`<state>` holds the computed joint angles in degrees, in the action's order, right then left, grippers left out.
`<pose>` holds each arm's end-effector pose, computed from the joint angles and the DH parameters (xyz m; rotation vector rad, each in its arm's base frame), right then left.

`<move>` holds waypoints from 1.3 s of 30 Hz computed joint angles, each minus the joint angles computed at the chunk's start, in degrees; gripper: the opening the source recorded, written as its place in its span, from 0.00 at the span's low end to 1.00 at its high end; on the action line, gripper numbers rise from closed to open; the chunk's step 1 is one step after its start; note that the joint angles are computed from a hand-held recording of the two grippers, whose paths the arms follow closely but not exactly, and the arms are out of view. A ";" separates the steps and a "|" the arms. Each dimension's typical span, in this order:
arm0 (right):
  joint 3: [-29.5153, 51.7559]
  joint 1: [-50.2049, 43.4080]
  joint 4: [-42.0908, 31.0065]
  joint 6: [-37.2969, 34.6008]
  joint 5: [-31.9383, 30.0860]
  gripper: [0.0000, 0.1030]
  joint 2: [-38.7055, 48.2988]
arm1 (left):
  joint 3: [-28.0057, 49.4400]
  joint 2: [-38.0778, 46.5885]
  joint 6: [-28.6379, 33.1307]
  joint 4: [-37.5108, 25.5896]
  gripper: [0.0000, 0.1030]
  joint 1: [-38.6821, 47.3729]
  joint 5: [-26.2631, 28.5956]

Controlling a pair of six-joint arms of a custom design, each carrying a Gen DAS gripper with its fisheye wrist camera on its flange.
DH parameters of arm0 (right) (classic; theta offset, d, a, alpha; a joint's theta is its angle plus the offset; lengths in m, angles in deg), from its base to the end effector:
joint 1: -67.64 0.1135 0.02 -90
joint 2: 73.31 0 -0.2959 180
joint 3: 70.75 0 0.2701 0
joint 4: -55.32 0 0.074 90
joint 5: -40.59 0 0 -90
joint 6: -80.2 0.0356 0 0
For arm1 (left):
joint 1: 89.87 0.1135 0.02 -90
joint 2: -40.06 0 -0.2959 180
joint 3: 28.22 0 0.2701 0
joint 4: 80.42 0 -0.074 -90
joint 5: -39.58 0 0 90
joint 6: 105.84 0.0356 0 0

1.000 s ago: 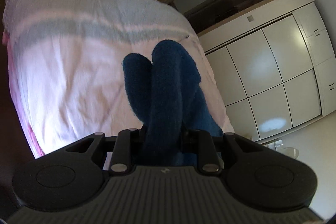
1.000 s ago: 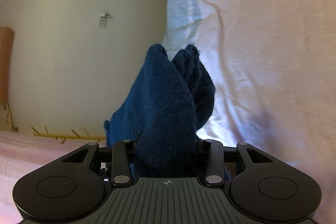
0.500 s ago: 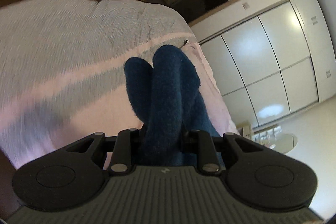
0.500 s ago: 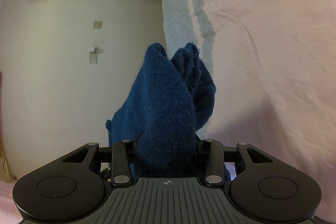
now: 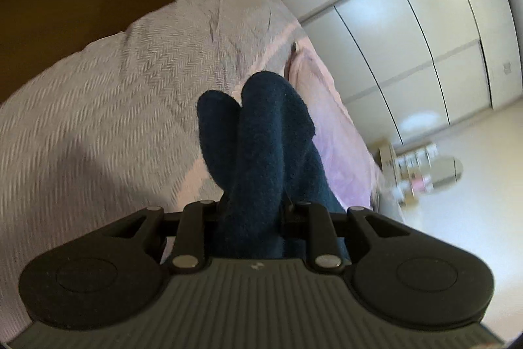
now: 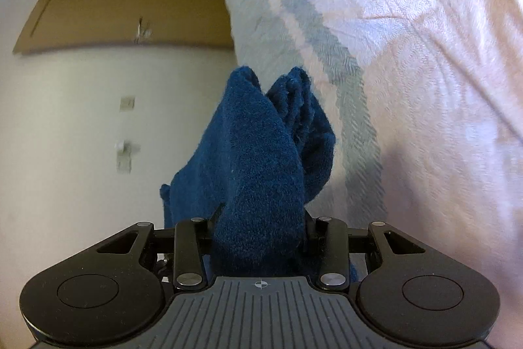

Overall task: Fold clothes
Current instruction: 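Carry the held sweater bundle across the bed with both grippers, then lower the sweater bundle onto the grey bedding and open both grippers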

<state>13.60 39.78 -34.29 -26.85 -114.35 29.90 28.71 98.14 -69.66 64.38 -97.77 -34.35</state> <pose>0.2936 -0.1187 0.2298 0.4920 2.4594 1.6221 0.2173 -0.0401 0.2951 -0.7535 2.2036 -0.8840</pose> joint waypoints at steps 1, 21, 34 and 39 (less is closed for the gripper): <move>-4.58 2.17 10.12 9.31 -0.67 0.38 -2.90 | -0.25 2.53 3.50 1.64 0.19 4.25 4.40; -2.46 23.28 75.49 57.46 14.04 0.39 16.10 | 17.60 52.08 21.13 26.14 0.20 20.83 20.93; -3.59 29.92 70.17 40.21 43.72 0.54 10.54 | 18.78 48.02 35.32 13.87 0.28 19.43 2.22; -12.53 37.57 73.92 32.24 52.84 0.54 0.31 | 13.54 37.54 41.80 10.57 0.09 13.44 1.17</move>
